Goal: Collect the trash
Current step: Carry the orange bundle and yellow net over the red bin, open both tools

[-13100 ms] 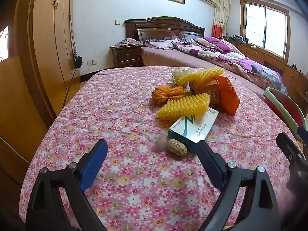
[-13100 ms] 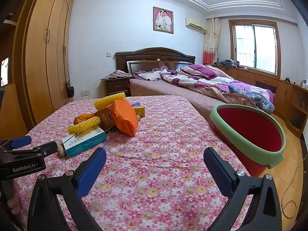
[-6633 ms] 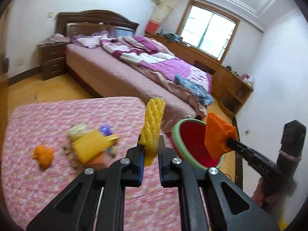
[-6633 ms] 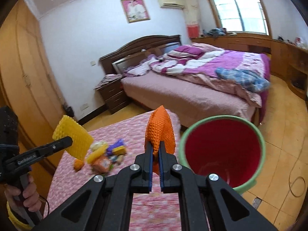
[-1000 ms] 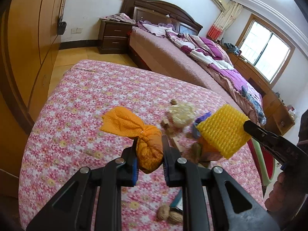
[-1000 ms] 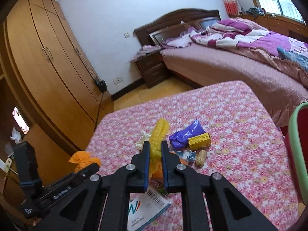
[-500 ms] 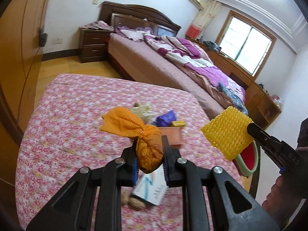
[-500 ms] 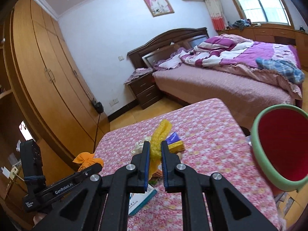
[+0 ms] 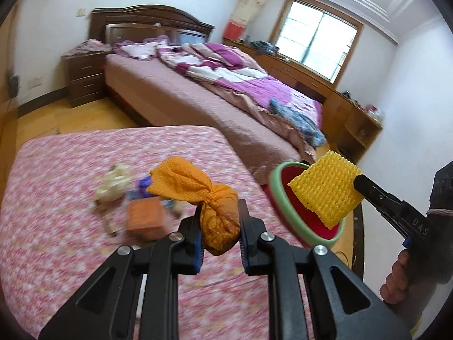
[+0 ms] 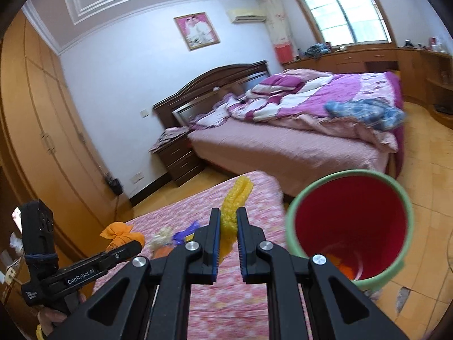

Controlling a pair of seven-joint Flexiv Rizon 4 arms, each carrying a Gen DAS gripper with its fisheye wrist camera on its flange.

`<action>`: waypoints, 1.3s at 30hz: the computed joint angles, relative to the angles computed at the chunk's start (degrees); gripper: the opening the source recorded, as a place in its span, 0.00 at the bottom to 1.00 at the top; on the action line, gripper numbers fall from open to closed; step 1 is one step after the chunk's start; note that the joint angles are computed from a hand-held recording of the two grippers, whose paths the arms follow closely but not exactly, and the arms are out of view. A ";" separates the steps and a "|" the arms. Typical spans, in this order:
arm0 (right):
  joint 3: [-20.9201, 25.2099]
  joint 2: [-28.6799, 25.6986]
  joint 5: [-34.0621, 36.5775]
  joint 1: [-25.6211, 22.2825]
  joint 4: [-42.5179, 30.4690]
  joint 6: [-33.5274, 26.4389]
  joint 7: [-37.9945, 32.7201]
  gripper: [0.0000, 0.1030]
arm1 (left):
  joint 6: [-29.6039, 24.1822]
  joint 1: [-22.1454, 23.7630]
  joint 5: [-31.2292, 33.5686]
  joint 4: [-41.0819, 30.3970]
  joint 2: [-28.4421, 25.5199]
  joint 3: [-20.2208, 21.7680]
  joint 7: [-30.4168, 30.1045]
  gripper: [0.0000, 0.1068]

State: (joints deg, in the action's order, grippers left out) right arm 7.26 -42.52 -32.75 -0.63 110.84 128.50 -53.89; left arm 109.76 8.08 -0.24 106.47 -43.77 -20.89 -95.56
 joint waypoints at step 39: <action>1.09 -12.95 -3.72 -12.25 -11.78 -5.49 6.89 0.34 | -34.00 -24.14 -14.65 -45.52 -22.96 13.19 10.87 0.36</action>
State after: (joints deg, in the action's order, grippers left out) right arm 8.34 -55.47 -36.46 -12.88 99.06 123.01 -47.00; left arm 75.76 -16.06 -14.89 60.95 -66.73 -7.70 -84.69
